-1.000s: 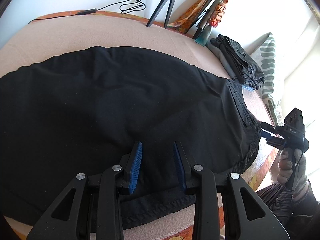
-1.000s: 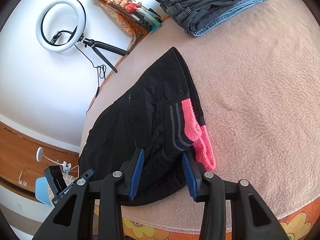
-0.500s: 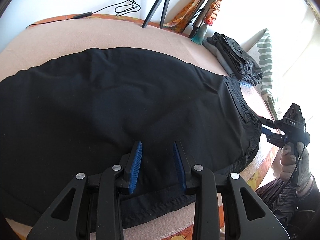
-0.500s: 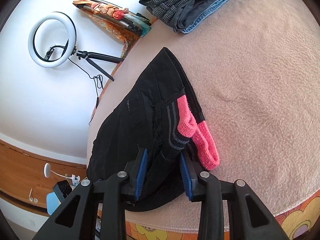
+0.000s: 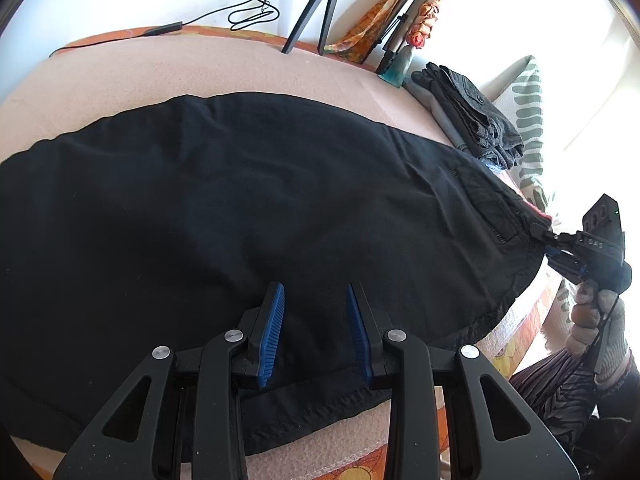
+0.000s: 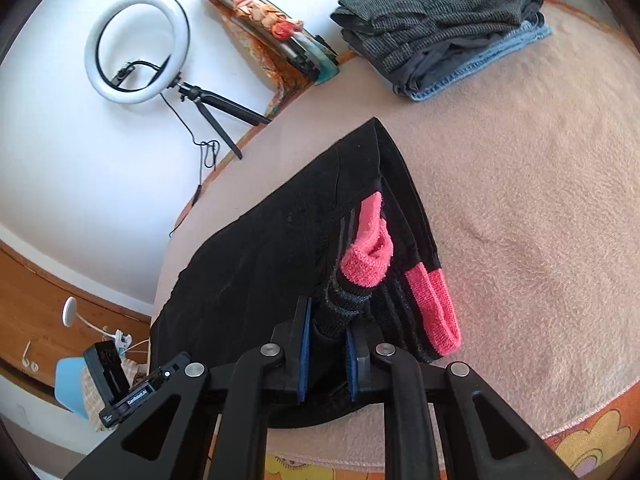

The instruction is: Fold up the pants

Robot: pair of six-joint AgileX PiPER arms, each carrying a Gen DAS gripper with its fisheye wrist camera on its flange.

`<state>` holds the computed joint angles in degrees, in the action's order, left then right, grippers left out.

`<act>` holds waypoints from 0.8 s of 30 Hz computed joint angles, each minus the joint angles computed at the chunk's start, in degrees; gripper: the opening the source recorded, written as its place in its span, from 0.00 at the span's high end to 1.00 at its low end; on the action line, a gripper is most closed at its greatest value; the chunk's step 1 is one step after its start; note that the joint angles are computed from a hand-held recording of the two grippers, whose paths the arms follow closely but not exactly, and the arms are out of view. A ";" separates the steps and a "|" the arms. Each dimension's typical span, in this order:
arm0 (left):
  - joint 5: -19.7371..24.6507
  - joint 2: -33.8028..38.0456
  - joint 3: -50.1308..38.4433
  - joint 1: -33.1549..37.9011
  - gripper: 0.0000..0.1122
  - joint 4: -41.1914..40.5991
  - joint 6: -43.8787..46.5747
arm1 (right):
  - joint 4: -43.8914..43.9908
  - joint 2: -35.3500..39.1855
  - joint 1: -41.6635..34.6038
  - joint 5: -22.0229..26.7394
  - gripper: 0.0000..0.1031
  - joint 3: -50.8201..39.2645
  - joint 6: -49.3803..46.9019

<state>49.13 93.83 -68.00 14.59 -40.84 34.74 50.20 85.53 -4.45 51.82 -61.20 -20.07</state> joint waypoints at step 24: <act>-2.83 -8.37 7.48 16.76 0.73 -1.30 -1.59 | -28.19 -3.91 11.51 -0.31 0.65 -10.83 7.23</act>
<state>46.29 85.46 -60.53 31.35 -42.14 33.16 22.01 81.63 7.06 51.51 -72.04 -12.84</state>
